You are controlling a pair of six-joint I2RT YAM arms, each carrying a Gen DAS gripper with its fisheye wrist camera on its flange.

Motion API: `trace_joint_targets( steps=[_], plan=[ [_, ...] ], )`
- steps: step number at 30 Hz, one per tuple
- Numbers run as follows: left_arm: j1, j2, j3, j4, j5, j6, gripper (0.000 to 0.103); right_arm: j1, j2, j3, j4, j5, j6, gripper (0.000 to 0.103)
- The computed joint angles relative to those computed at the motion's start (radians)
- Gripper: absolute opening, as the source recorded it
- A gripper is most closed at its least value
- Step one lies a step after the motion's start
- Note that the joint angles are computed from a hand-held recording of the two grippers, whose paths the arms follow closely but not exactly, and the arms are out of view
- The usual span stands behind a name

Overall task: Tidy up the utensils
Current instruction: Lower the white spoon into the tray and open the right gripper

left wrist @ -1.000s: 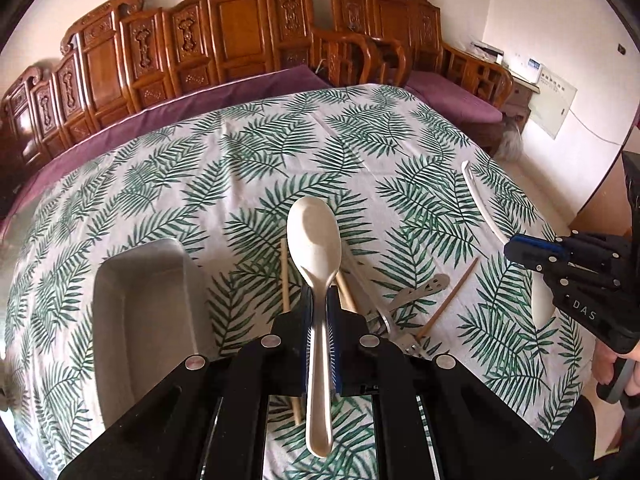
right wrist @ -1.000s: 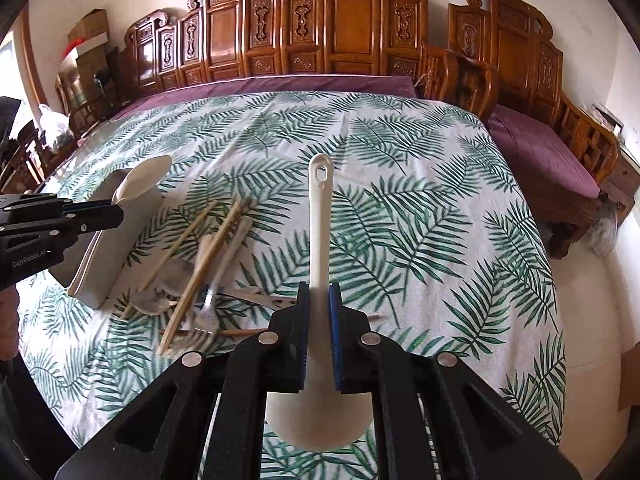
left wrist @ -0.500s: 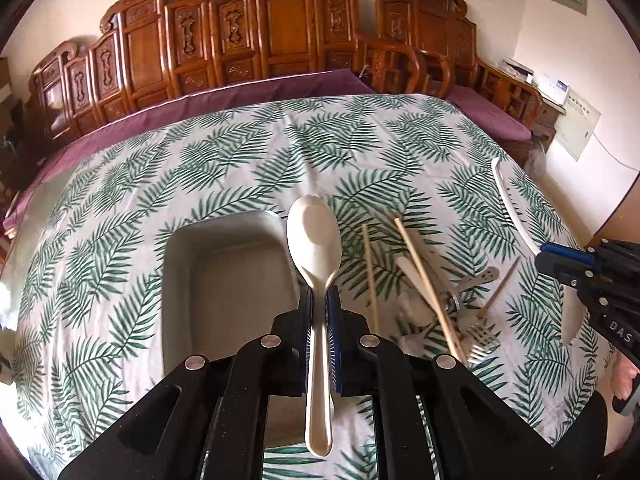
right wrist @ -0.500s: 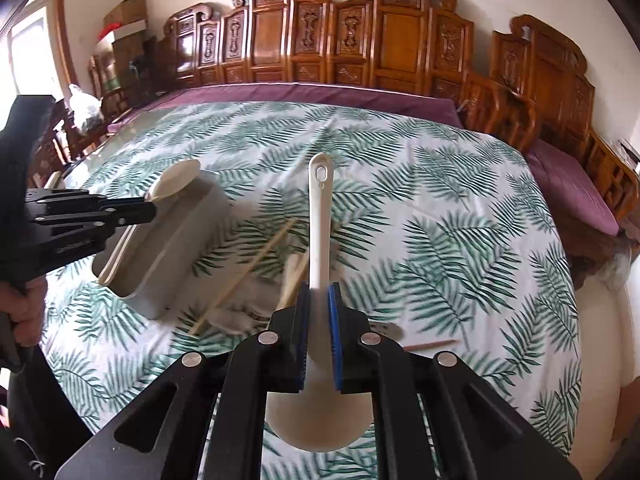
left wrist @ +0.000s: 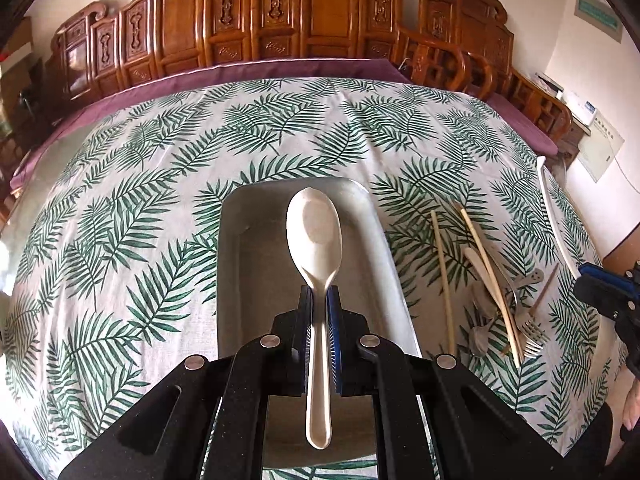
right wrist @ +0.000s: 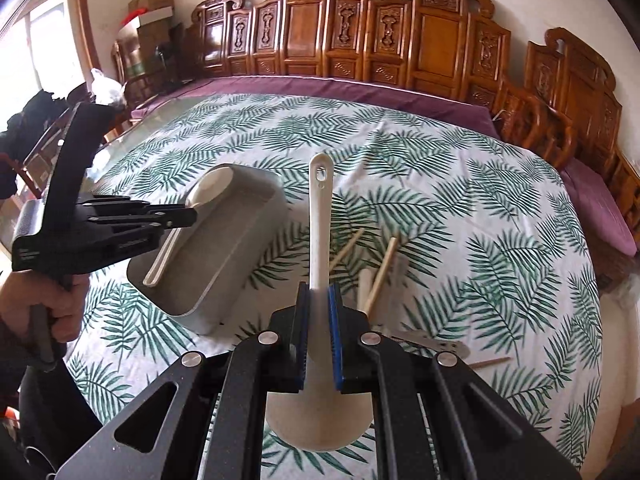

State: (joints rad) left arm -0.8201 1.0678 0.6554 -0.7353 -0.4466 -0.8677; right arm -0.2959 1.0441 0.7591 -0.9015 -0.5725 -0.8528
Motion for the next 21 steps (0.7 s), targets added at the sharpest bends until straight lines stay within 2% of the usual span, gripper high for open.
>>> trace_joint_targets(
  steps=[6, 9, 15, 21],
  plan=[
    [0.034, -0.054, -0.02, -0.012, 0.012, 0.01, 0.009, 0.119, -0.048, -0.03, 0.032, 0.04, 0.106, 0.011],
    [0.018, -0.099, -0.024, -0.05, -0.005, -0.008, 0.015, 0.176, -0.062, -0.042, 0.05, 0.058, 0.157, 0.011],
    [-0.079, -0.232, -0.014, -0.222, -0.078, -0.109, 0.017, 0.321, -0.085, -0.07, 0.103, 0.099, 0.296, 0.011],
    [-0.27, -0.306, 0.011, -0.44, -0.186, -0.317, 0.022, 0.47, -0.083, -0.097, 0.171, 0.141, 0.453, 0.011]
  ],
)
